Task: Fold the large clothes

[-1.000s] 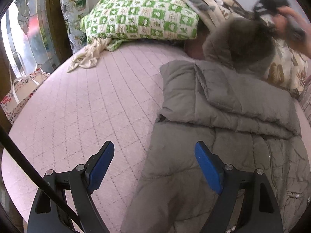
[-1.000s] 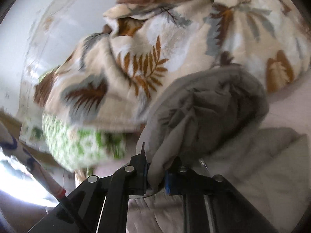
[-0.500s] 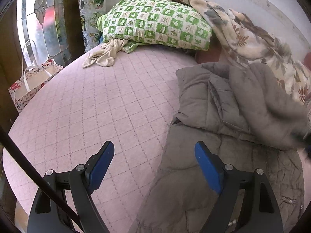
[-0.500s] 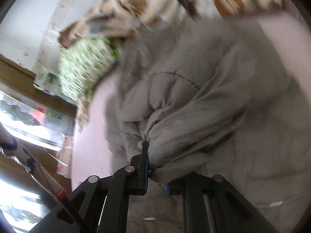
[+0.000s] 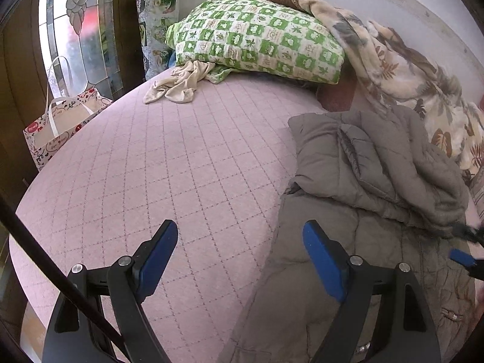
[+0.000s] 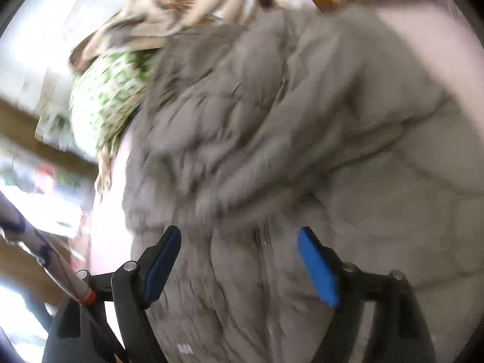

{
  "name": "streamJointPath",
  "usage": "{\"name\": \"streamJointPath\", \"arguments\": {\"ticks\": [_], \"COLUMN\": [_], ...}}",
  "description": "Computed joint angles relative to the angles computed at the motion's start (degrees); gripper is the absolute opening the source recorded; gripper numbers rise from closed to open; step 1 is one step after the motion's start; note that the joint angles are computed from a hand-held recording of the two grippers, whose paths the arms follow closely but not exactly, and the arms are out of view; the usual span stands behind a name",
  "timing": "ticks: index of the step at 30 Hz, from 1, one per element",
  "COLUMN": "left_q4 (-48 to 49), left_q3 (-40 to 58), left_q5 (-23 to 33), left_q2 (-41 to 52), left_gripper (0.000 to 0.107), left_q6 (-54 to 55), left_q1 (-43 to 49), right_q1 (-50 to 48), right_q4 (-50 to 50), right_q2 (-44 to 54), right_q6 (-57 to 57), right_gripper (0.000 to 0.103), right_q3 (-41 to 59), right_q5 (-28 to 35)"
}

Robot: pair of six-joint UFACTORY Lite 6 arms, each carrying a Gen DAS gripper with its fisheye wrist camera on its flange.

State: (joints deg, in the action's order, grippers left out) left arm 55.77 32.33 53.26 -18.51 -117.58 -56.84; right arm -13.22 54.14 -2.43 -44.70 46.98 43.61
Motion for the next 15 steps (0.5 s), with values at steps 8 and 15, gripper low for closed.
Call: {"name": "streamJointPath", "arguments": {"ticks": [8,15], "left_q4": [-0.04,0.14], "left_q3": [1.35,0.70], "left_q5": [-0.32,-4.32], "left_q2": [1.95,3.08], "left_gripper": [0.084,0.084], "left_q6": [0.55,1.92], "left_q1": [-0.73,3.39], "right_q1": [-2.25,9.62], "right_q4": [-7.48,-17.70], "right_q2": [-11.16,18.16], "right_q6": [2.63,15.41], "right_gripper": [0.069,0.058], "right_q3": [6.44,24.99], "right_q5": [-0.50,-10.63]}}
